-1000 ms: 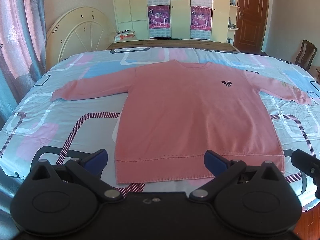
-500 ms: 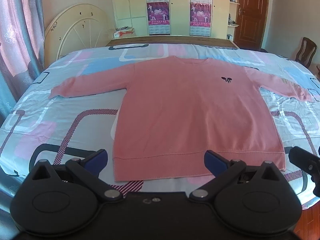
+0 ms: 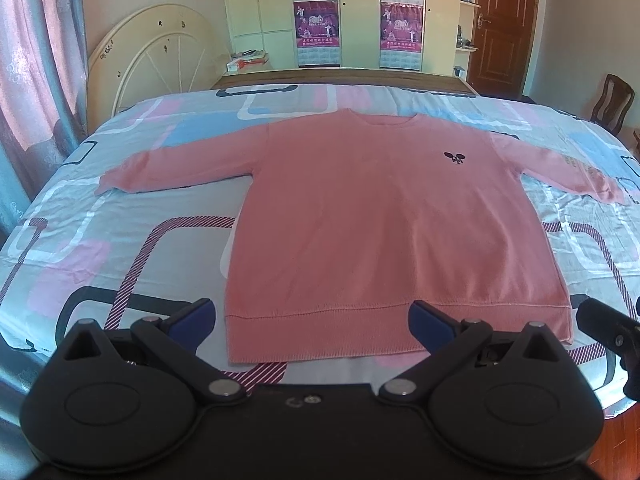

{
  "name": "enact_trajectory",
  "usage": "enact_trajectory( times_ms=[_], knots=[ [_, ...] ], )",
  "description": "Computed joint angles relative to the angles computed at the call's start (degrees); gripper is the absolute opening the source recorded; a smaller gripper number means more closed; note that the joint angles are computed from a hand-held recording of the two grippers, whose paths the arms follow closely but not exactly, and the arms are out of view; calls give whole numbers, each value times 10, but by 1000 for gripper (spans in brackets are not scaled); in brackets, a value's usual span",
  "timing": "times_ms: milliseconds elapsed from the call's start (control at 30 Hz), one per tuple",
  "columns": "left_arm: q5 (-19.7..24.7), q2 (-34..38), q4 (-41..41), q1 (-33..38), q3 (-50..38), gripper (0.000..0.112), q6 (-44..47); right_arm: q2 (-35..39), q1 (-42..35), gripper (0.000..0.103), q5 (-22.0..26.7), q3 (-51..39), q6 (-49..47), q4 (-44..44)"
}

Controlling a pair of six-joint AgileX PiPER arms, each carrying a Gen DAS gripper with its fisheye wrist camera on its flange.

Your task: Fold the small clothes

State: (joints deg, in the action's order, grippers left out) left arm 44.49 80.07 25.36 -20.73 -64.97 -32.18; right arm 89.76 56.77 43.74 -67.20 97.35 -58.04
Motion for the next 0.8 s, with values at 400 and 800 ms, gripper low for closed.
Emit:
enact_trajectory(
  times_ms=[400,800],
  knots=[
    [-26,81,-76,61,-74,102,117,50,-37,103,4,-50,-16,23],
    [-17,261,-224,147,-287,102,340,186,-90,103,83,-245,-77,74]
  ],
)
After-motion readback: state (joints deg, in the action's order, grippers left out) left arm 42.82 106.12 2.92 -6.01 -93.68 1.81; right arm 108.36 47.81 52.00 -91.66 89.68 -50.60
